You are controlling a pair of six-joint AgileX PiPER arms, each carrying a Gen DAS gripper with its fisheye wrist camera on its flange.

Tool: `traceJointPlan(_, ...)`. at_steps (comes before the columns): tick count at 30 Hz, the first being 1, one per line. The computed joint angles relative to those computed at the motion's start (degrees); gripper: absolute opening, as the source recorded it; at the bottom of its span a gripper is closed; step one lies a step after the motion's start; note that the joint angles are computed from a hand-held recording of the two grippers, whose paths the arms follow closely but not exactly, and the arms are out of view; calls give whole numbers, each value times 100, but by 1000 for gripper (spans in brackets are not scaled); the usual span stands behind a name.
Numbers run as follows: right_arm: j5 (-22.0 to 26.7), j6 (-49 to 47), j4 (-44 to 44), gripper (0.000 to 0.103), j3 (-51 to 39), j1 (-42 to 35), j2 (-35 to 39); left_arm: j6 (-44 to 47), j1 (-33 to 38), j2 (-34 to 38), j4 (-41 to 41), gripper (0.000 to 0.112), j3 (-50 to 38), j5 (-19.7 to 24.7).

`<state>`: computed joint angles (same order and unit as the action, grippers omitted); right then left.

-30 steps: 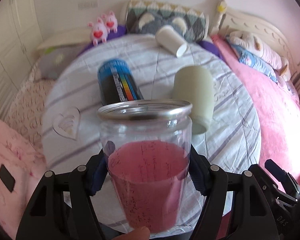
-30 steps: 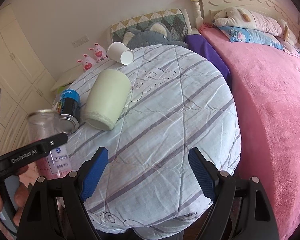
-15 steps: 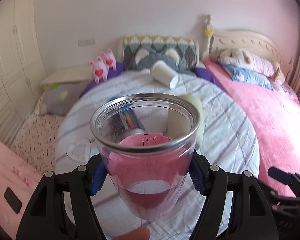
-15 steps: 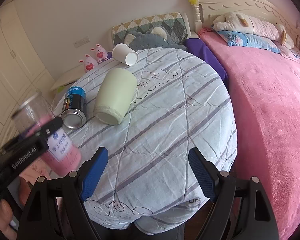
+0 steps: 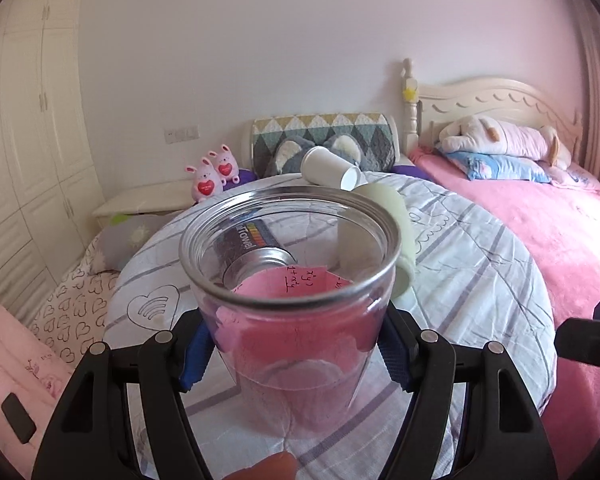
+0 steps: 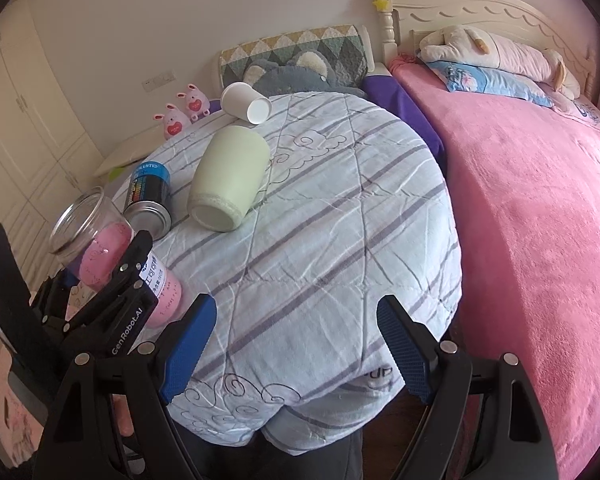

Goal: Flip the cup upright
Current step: 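Rotate the jar with the left gripper until its open mouth faces up, then set the jar upright on the quilt and open the left gripper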

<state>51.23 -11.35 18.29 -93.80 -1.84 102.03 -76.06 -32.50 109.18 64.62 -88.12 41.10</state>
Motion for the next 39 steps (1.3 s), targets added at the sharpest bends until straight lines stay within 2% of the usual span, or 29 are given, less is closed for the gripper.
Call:
traceJointPlan(4, -54, 6, 13, 83, 87, -1, -115, 148, -15, -71, -145, 74, 7, 54)
traceJointPlan(5, -65, 0, 16, 83, 111, 9, -143, 193, -35, -55, -169, 79, -28, 89)
traceJointPlan(13, -136, -12, 17, 84, 294, 82, -352, 145, -197, -265, 24, 101, 197, 144)
traceJointPlan(22, -388, 166, -133, 84, 633, 183, -785, 793, -85, -913, -664, 103, 433, 143)
traceJointPlan(23, -435, 200, -167, 84, 671, 217, -850, 918, -61, -1027, -811, 103, 448, 239)
traceJointPlan(27, -631, 358, -329, 84, 847, 441, -1126, 2069, 93, -1170, -1931, 103, -103, 1312)
traceJointPlan(30, -765, 563, -544, 83, 946, 666, -1272, 2596, 333, -1401, -2619, 103, -188, 1717)
traceJointPlan(39, -1023, 1477, -1589, 83, 1251, 1407, -1669, 2974, 515, -2095, -2971, 103, 182, 2076)
